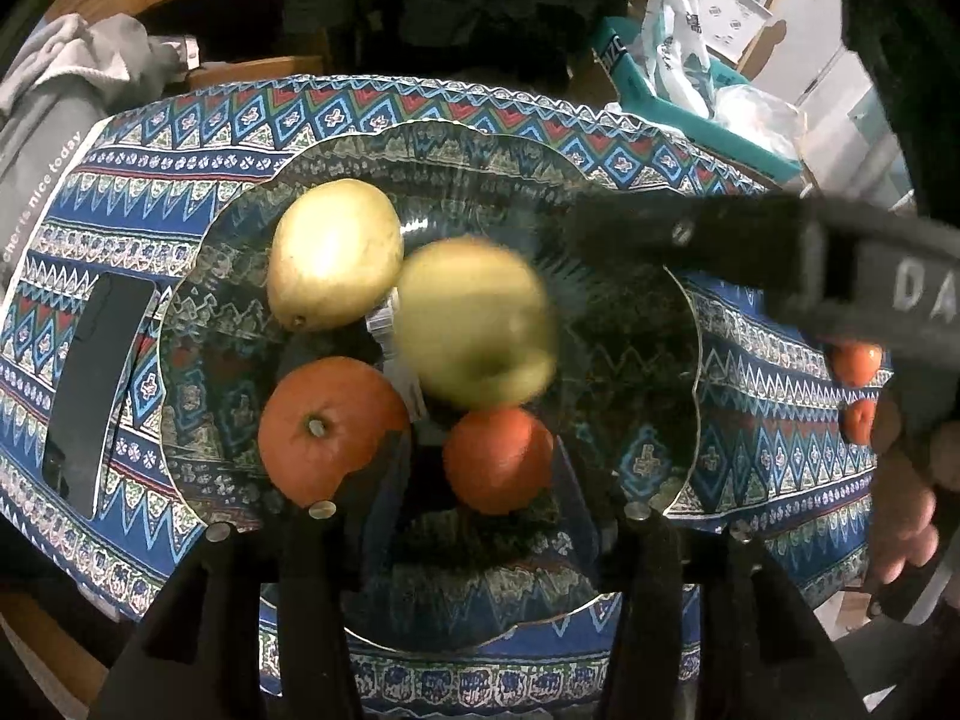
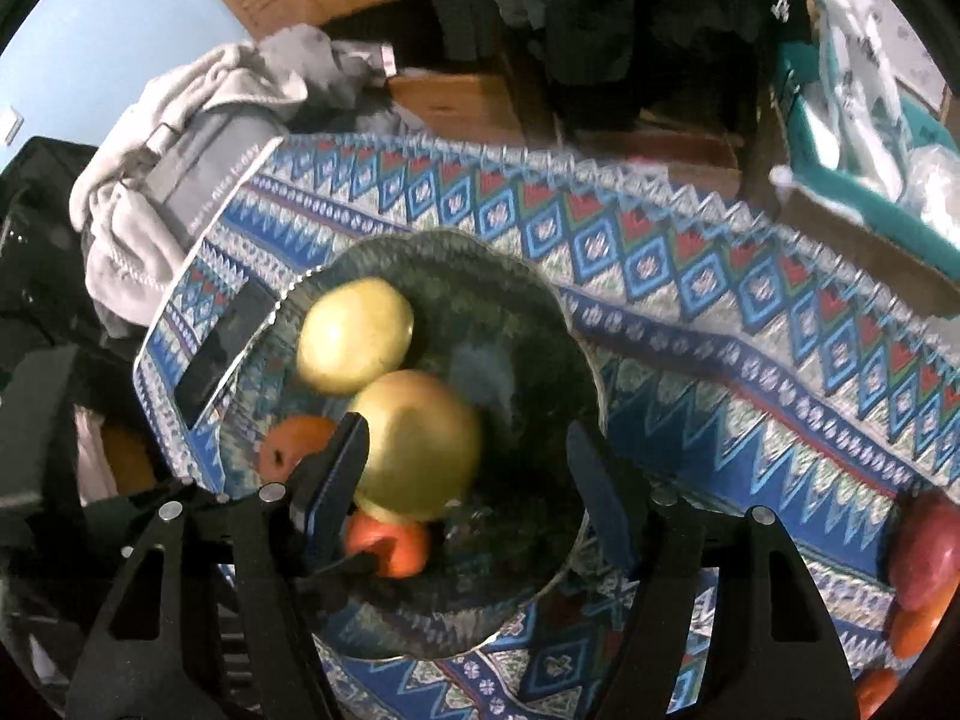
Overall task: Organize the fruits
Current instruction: 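Open the right gripper over the glass bowl while the left gripper releases the tangerine into it, then move both grippers back from the bowl toward the remaining fruit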
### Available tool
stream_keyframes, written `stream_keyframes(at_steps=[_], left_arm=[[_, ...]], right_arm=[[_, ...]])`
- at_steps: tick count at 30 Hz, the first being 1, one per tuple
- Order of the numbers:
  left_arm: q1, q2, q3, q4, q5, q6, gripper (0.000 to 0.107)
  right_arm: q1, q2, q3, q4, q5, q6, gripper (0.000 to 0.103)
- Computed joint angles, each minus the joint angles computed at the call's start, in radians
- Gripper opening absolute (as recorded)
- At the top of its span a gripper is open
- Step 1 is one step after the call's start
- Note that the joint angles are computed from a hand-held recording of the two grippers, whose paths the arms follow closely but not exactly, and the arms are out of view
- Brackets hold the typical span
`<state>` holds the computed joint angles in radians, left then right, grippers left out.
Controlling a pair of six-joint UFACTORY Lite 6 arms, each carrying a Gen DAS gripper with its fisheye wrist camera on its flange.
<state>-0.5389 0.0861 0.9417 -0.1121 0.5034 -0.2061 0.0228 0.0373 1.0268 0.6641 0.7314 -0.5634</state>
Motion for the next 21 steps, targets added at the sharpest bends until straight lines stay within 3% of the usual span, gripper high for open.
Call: stream_keyframes(at_steps=[12,21], left_arm=[[-0.002,-0.068,0.035,0.033,0.040,-0.056,0.057],[-0.075,-0.085,0.094,0.065,0.071,-0.119,0.063]], right_arm=[[-0.030,-0.139,-0.008,-0.209,0.015,0.144,0.071],[-0.126,-0.281,-0.014,-0.316,0.114,0.178,0.071]])
